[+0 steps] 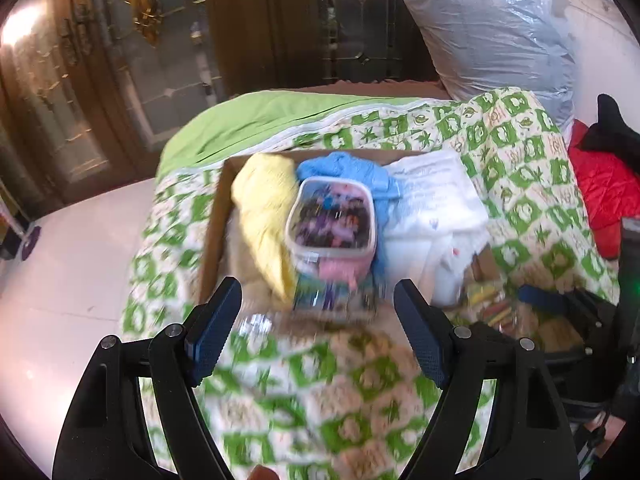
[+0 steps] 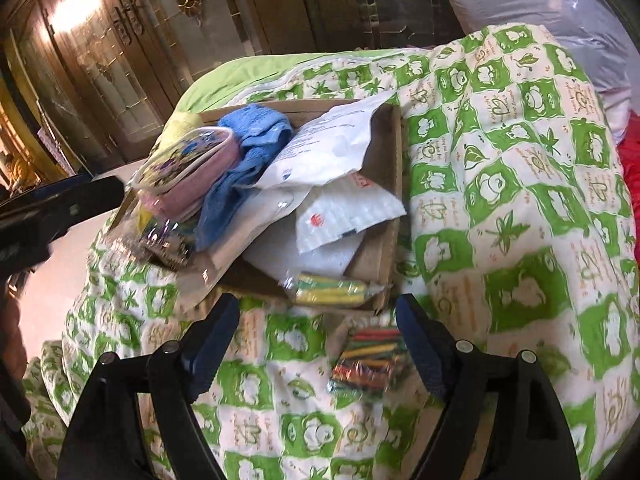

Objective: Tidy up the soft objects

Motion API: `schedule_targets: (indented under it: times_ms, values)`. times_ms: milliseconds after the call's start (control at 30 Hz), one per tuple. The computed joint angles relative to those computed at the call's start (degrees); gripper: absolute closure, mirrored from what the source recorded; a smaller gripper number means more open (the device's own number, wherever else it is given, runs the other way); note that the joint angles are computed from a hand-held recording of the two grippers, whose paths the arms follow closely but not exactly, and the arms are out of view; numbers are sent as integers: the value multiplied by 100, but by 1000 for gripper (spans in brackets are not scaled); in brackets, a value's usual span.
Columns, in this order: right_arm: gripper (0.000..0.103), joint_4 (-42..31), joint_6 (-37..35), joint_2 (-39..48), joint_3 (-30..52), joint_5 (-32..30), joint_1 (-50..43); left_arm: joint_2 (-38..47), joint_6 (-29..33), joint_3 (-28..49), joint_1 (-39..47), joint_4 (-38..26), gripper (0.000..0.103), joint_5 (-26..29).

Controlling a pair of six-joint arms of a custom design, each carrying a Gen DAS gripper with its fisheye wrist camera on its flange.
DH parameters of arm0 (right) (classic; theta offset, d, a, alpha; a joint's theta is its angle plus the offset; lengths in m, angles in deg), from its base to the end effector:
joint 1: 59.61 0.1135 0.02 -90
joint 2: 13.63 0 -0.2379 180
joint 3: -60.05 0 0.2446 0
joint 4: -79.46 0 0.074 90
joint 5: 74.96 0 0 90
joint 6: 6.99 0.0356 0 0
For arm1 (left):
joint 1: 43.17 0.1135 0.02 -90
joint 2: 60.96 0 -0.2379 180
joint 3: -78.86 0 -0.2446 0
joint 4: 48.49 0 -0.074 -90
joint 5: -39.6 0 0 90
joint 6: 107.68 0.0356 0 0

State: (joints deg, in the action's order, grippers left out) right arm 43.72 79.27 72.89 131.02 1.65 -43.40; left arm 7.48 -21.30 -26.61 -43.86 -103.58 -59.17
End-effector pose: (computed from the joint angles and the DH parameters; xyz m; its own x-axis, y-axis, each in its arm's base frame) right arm 0.2946 0.0942 0.2006 -0.7209 -0.2757 -0.6358 -0.4586 0.8776 0.1395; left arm 0.2475 0.0024 0.2783 -0.7476 -0.0534 -0.6620 -0.1356 0.9880 0.0734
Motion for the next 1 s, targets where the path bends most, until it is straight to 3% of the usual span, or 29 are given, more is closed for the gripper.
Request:
schedule_targets:
  times_ms: [133,267,400,633,1000]
  values:
    - [16,59,-68,-339,-381,100,108,-851,-189,-716,-208,-234,24,-273]
    - [0,79,-70,-717,-687,283,231,-1611,-487,-1377,-496,-411,24,-614]
    - [0,207,93,-1356,-1165,346,258,-2281,-807,-1876,-1140,-501,24,-1465]
    - [0,141,261,-1949,-1600,546,414,-2858,-1172,-1973,-1334,-806,24,-1381]
    - [0,9,572,-3165,-2163,1252,976,-3068,-1741,-1876,-2202,-1309,23,-2197]
